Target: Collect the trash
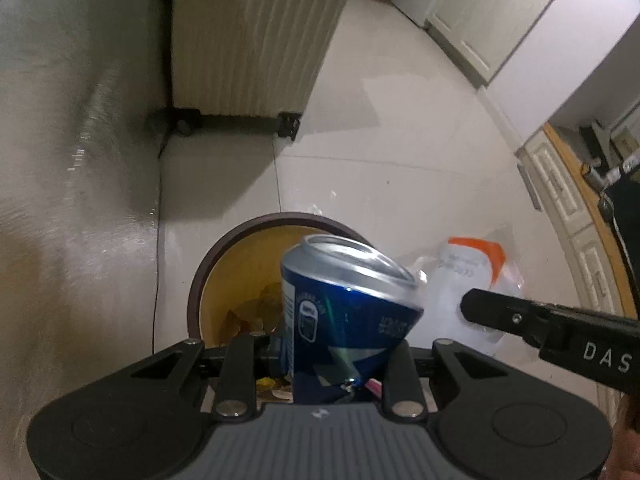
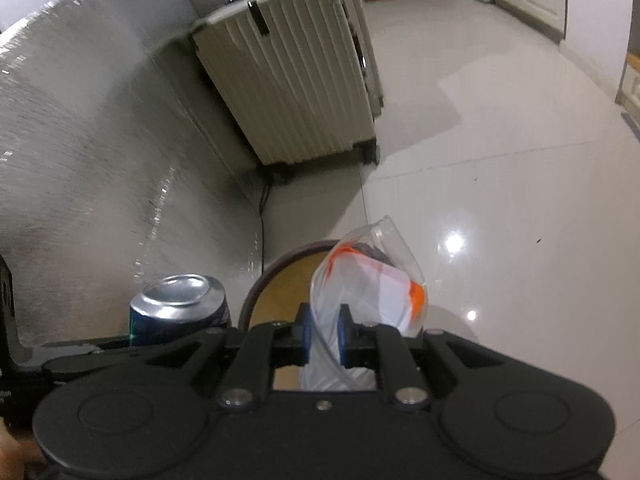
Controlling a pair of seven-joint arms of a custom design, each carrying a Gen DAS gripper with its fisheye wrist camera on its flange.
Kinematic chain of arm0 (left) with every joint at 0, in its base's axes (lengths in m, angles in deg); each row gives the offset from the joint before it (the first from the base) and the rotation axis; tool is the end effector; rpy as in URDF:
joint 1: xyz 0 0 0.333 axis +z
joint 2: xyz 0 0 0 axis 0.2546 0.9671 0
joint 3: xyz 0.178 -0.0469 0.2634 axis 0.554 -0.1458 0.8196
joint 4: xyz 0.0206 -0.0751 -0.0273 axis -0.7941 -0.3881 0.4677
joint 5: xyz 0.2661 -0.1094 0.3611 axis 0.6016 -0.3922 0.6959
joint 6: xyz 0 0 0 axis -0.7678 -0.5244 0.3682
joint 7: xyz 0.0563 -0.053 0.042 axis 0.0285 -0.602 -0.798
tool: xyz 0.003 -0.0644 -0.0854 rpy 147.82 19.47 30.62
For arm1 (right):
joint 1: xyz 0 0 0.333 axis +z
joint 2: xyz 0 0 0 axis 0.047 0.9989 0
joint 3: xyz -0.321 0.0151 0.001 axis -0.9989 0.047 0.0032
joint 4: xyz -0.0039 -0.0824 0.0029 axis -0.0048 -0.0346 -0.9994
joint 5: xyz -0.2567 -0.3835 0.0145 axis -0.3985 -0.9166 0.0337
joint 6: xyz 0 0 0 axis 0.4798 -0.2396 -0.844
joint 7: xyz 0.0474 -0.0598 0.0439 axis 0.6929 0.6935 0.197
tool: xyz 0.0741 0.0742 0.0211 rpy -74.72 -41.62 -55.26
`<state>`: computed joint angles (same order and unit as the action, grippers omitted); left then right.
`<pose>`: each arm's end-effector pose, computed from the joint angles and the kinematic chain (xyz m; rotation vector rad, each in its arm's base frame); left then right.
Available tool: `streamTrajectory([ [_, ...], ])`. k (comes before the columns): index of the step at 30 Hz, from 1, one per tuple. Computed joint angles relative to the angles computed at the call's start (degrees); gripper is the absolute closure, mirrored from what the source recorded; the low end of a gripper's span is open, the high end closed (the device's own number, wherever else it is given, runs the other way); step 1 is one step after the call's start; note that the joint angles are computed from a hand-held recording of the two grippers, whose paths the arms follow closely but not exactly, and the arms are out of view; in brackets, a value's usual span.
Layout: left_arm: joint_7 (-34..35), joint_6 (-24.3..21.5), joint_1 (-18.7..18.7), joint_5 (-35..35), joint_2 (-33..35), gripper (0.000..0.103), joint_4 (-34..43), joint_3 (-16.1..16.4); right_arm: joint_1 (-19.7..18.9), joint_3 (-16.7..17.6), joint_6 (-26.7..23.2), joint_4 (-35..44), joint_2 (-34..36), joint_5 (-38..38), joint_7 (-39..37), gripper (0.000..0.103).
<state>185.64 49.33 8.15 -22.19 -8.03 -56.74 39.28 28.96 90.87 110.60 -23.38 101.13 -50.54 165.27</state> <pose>0.7545 -0.2657 0.5328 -1.6482 2.5532 -0.7900 0.6463 0.3525 0.5593 -1.3850 2.1560 -0.3519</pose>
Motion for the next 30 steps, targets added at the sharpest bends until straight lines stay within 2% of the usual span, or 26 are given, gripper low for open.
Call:
streamTrajectory([
  [1,-0.15,-0.66,-0.49,0.95,1.25,0.070,1.41,0.25,-0.31,0.04,0.31,0.52,0.90,0.68,-0.94,0.088],
  [2,-0.69,-1.20,-1.17,2.42,2.43,0.052,2.70,0.72,-0.47,-0.07,0.52,1.07,1.81,1.01,-1.73,0.087],
  [3,-1.16,-1.62,-1.73,3.81,3.20,0.042,3.57,1.10,-0.47,-0.27,0.62,1.56,2.57,1.11,-2.16,0.081],
  [4,-1.24,-1.77,-1.95,4.75,3.51,0.028,3.79,1.28,-0.33,-0.58,0.09,2.18,3.26,0.93,-2.20,0.078],
  [5,-1.03,-1.93,-1.98,5.32,3.92,0.024,4.11,1.30,-0.34,-0.73,-0.26,2.46,3.57,1.29,-2.63,0.074],
  [7,-1.05,-2.48,-1.58,5.38,4.22,0.024,4.20,1.20,-0.46,-0.89,-0.63,2.49,3.96,2.31,-3.60,0.057],
  [13,-1.91,-3.61,-1.42,7.02,3.47,0.018,3.39,1.62,-0.06,-1.08,-2.61,1.52,3.59,3.44,-3.53,0.058],
  [23,-2.76,-3.50,-0.95,7.96,-1.66,0.006,-0.87,1.97,0.37,-0.52,-5.16,0.50,1.22,1.78,-2.25,0.057],
  [26,-3.27,-2.85,-0.84,7.87,-4.14,0.003,-2.71,2.07,0.40,-0.22,-5.99,0.17,-0.27,0.80,-1.42,0.054],
  [30,-3.46,-2.15,-0.83,7.91,-7.27,0.000,-4.47,2.23,0.46,0.30,-7.21,0.24,-2.17,-1.38,0.46,0.043],
])
